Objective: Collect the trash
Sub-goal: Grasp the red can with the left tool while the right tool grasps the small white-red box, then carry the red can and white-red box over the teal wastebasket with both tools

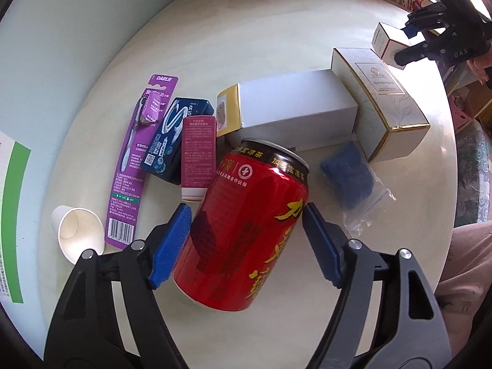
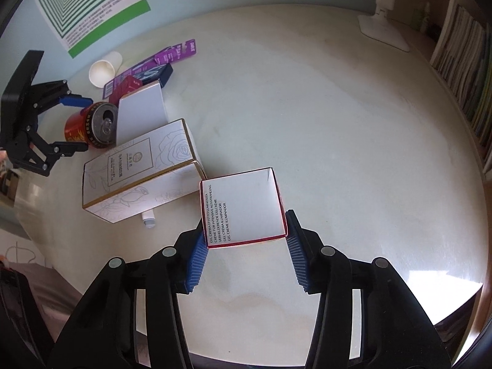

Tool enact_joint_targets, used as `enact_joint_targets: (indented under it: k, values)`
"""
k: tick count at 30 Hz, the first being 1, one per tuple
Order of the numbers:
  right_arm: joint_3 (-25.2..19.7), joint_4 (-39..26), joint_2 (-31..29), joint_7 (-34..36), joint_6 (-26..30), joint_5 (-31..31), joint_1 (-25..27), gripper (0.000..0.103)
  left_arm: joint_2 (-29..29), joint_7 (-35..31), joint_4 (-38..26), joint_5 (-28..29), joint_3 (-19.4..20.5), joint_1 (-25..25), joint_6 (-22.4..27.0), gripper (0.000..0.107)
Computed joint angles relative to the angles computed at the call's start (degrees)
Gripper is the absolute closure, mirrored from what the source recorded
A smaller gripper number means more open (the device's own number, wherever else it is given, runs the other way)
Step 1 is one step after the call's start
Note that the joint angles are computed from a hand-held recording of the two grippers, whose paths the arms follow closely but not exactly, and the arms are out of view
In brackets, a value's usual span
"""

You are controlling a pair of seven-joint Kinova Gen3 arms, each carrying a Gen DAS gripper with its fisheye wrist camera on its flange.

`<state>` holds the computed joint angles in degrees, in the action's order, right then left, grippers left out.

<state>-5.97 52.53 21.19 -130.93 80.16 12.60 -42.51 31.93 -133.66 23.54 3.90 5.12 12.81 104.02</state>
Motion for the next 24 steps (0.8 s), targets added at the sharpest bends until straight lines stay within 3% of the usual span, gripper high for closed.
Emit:
enact_joint_targets:
  k: [5,16,24]
  values:
    - [0.34,0.00,-1.39,-3.78,1.09,2.59,-1.96,0.055,-0.15,1.91,-2.23,1.57,0.39,-1.37,1.49,0.040]
    - [0.82,-4.66,-1.45,-10.28,6.75,9.99,-8.79,0.055,-3.85,1.84,4.33,2.66,0.63,-3.75,-3.71,0.046]
    - [1.11,-6.69,-1.68,-17.06,10.47,15.37,-14.22,0.055,-5.24,1.44,4.24,6.14,1.65,-7.39,-4.40,0.047]
